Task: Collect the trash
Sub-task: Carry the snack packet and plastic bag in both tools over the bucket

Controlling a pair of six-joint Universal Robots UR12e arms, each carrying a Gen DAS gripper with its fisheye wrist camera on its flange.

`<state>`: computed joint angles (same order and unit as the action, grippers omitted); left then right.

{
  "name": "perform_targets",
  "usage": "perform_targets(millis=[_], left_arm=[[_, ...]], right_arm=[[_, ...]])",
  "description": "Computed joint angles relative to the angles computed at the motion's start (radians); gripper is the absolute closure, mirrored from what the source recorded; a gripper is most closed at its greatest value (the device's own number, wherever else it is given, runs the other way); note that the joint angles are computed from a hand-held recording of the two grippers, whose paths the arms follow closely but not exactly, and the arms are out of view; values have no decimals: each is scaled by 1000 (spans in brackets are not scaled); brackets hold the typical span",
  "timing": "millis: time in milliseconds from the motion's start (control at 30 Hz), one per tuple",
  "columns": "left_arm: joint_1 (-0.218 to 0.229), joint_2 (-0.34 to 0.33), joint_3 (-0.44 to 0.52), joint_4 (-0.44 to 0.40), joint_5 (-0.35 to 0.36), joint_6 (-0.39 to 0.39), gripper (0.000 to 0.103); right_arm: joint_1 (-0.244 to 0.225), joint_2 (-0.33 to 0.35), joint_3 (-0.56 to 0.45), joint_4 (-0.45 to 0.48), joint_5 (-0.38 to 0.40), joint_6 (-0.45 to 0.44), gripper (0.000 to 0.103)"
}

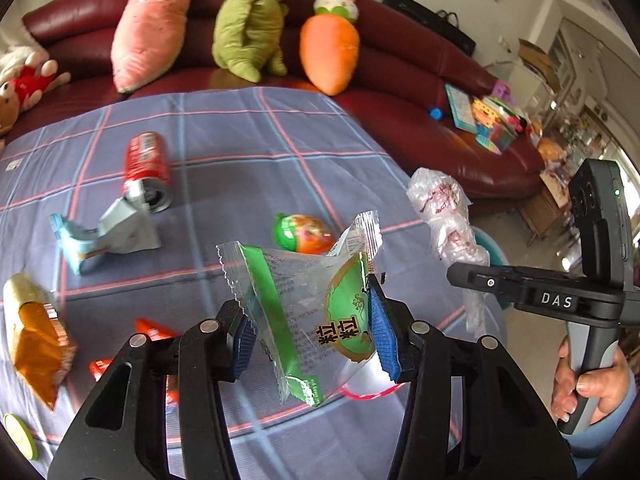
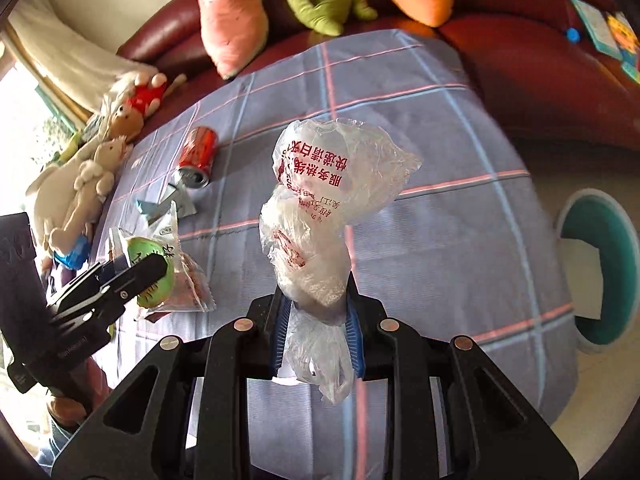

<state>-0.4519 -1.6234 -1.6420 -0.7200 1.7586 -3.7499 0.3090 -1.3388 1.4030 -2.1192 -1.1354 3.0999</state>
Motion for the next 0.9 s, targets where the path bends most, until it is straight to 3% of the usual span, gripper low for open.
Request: perform_targets(millis=[333,600,900], left_arm=[[-49,-166,202,-53,-89,115,53],[-86,-322,404,-112,-163,191,52],[-108,-453,581,-230,-196,217,52]], right_arm=[[-147,-62,95,-82,-1,120,79],[-273,-84,126,-124,-78,170,78],[-329,-52,135,-83,-59,178,76]])
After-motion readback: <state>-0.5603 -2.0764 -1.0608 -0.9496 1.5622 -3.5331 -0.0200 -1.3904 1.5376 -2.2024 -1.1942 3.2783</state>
